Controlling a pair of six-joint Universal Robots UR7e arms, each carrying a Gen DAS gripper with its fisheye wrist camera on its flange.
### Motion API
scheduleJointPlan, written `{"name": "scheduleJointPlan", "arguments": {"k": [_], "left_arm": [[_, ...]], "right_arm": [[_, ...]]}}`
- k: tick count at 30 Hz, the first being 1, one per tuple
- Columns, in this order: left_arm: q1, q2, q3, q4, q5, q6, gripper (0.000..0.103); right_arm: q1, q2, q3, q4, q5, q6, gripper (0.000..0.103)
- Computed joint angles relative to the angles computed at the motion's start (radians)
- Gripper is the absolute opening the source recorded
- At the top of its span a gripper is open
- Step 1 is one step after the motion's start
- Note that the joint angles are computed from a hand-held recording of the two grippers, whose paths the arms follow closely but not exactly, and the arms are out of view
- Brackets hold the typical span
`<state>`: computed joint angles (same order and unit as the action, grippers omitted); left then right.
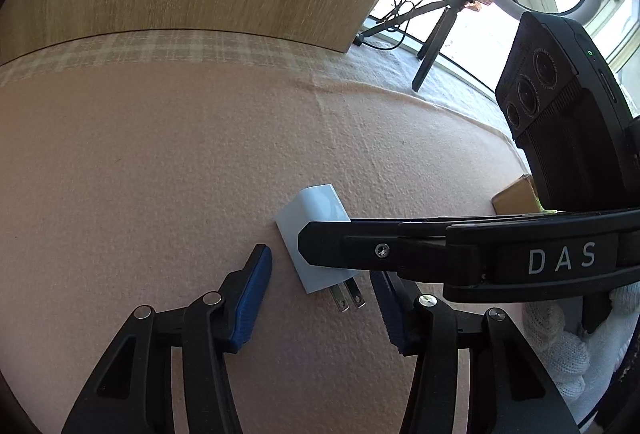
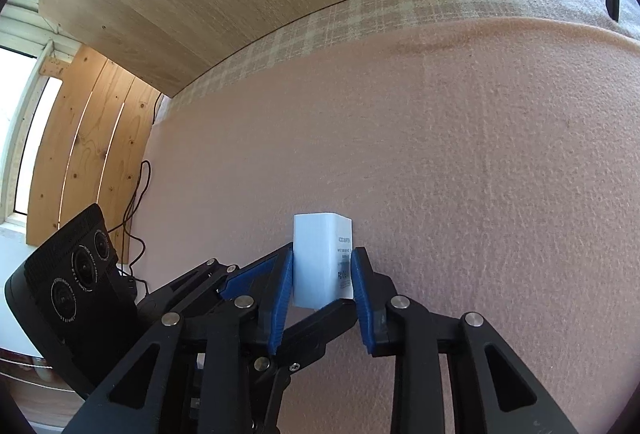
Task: Organize objects
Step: 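Grip the charger with the left tool too while the right tool holds it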
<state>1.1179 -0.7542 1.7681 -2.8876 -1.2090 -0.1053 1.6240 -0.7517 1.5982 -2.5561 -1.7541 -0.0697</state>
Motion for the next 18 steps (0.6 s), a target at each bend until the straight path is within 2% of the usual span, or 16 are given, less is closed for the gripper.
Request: {"name": "scheduleJointPlan", "arguments": {"k": [3,13,18], "left_arm": [[0.004,-0.005,0.003,0.004,-0.029,0.015,0.043],[-0.017,0.01,-0.007,0.011,-0.013,0.04,0.043],[-0.042,0.012,-0.009,0.003,-0.018,0.05,0.043]], "right_arm": [[-0.012,-0.002,-0.002,0.013,0.03,0.006,0.026],[-0.045,-0.044,0.052,-0.028,0.091,0.032,0.025],[-0.043,-0.085,0.094,-0.065,0.09,0.035,0.025]]}}
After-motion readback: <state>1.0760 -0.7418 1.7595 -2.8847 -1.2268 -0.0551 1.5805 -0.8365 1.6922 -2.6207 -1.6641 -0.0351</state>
